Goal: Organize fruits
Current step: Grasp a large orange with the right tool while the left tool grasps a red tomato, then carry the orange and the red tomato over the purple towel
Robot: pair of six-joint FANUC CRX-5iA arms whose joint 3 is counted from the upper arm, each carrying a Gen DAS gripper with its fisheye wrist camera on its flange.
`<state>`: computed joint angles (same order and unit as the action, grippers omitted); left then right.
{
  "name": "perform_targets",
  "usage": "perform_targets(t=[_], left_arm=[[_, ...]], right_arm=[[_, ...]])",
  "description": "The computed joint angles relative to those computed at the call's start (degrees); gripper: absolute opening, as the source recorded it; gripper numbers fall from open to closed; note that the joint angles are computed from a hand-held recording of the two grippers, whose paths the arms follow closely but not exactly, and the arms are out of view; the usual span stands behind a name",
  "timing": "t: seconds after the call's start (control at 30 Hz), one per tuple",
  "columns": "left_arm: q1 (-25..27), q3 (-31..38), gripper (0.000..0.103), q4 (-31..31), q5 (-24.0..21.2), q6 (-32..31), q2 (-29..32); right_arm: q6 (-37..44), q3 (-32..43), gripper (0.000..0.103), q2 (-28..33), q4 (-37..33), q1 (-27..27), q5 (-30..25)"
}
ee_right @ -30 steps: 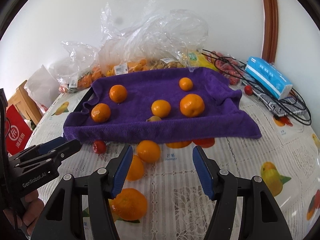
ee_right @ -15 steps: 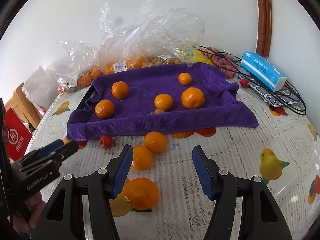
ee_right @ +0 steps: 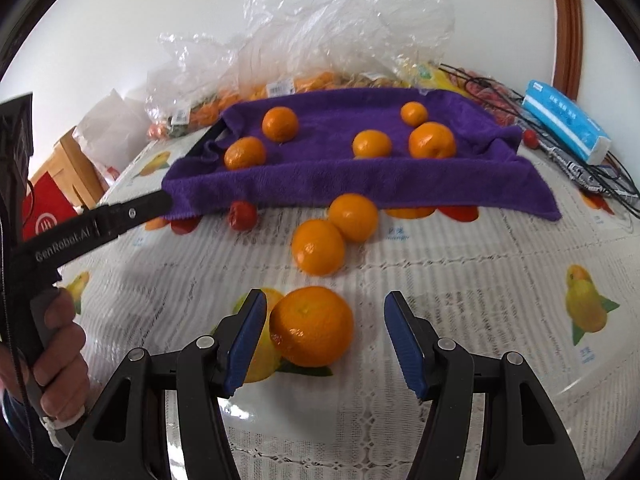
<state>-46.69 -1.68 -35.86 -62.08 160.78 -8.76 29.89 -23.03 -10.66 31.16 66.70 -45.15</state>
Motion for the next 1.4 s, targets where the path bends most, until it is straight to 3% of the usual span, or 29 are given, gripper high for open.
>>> perform_targets(t=[0.07, 0.23, 0.5, 0.63, 0.73, 0.87, 1.1, 1.4], left_arm=[[0.0, 0.0, 0.054, 0.3, 0.5, -0.8, 0.2], [-1.0, 2.5, 0.054, -0.2, -1.1, -2.5, 2.6], [2.2, 5.6, 0.053, 7.1, 0.7, -7.8, 7.6], [3.1, 7.1, 0.046, 9.2, 1.6, -9.1, 9.8], [2.2, 11.5, 0.037, 7.8, -3.0, -9.3, 13.5], [1.2, 14.2, 0.027, 6.7, -5.9, -10.4, 15.6], [2.5, 10.8, 0.024, 8.2, -1.6, -9.0, 13.3], [2.0, 10.0, 0.024, 8.1, -0.3, -9.0, 12.4]], right_arm=[[3.4, 1.4, 0.042, 1.0, -2.9, -0.2, -0.5], [2.7, -0.1, 0.042, -0.3, -1.5, -0.3, 0.4], [3.7, -3.2, 0.042, -3.3, 2.2, -3.6, -1.3], [5.5, -3.9, 0.042, -3.7, 1.7, -6.7, -0.9], [10.1, -2.2, 0.043, -3.3, -4.5, -8.9, -0.5], [12.4, -1.9, 0.046, -3.9, -7.7, -10.0, 1.0], [11.5, -2.4, 0.043, -3.9, -5.8, -9.0, -0.1], [10.3, -3.3, 0.042, -4.9, -4.2, -8.8, -0.2]])
